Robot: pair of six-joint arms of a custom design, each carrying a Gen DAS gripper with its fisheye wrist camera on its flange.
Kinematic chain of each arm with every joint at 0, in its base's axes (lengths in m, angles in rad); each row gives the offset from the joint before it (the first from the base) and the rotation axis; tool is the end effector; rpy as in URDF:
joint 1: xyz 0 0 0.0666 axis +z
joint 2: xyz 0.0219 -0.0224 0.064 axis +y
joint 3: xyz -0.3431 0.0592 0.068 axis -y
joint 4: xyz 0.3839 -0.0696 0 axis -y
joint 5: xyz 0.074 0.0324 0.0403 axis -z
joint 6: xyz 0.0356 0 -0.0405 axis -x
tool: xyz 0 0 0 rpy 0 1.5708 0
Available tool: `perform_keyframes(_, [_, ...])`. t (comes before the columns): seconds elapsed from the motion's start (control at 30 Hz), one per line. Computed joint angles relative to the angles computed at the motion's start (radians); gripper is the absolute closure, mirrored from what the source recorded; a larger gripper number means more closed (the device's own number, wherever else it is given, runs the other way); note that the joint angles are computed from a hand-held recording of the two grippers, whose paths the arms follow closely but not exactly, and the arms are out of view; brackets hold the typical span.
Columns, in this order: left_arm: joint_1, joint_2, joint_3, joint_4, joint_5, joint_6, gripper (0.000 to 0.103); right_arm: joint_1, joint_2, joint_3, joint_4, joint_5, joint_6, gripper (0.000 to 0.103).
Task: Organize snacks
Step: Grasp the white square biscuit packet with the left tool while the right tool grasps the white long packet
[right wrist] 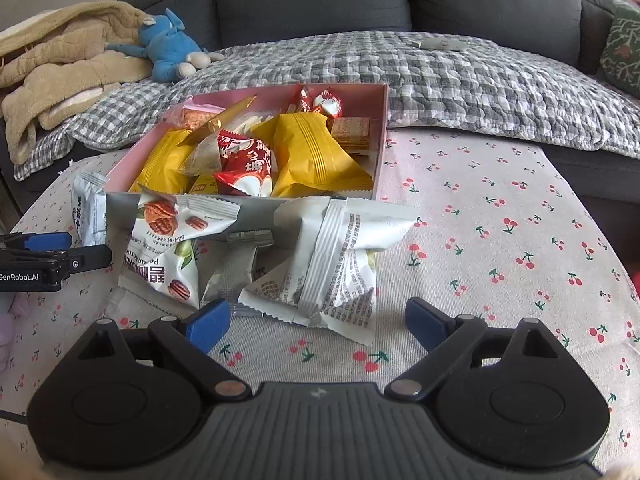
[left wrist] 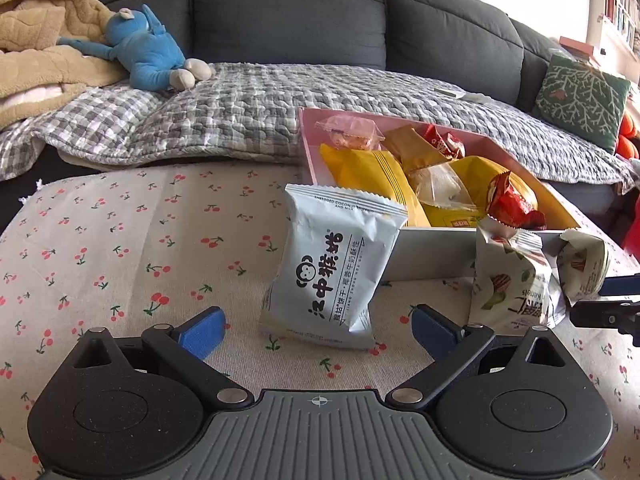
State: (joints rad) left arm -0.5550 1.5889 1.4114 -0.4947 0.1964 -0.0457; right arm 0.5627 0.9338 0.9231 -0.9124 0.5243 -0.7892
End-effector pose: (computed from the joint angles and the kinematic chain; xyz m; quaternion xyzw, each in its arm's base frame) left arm 0.4713 -0.3008 0.3366 0.3059 0.8437 -0.1943 0.3961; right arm 0.2799 0.1550 0.3590 0.1854 0.9004 0.0006 0.3935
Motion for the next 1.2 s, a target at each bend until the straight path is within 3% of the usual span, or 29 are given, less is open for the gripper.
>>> perform_keyframes(0.13, [-0.003,0.021,0.03,0.0,0.004,0.025,0.014,-0.028,0.011,0.004,0.019,-0.011,-0.011,0.009])
perform_keyframes(0.27, [-0.006,0.036,0.046,-0.014,0.001,0.029,0.03,-0.042,0.027,0.015,0.03,-0.006,-0.004,0.011])
perform_keyframes(0.43, [-0.009,0.038,0.051,-0.02,-0.008,0.006,0.042,-0.055,0.031,0.019,0.039,-0.025,-0.015,0.021])
perform_keyframes(0.63, [-0.007,0.041,0.062,-0.034,-0.006,0.013,0.047,-0.055,0.045,0.034,0.03,-0.023,-0.019,0.032])
perform_keyframes(0.8, [-0.009,0.041,0.074,-0.062,-0.01,0.021,0.05,-0.06,0.054,0.048,0.006,-0.03,-0.026,0.055])
perform_keyframes(0.97, [-0.012,0.04,0.09,-0.1,-0.01,0.025,0.051,-0.057,0.058,0.059,-0.008,-0.033,-0.016,0.061])
perform_keyframes(1.2, [-0.022,0.034,0.11,-0.16,-0.016,0.02,0.051,-0.047,0.063,0.077,-0.023,-0.043,-0.004,0.063])
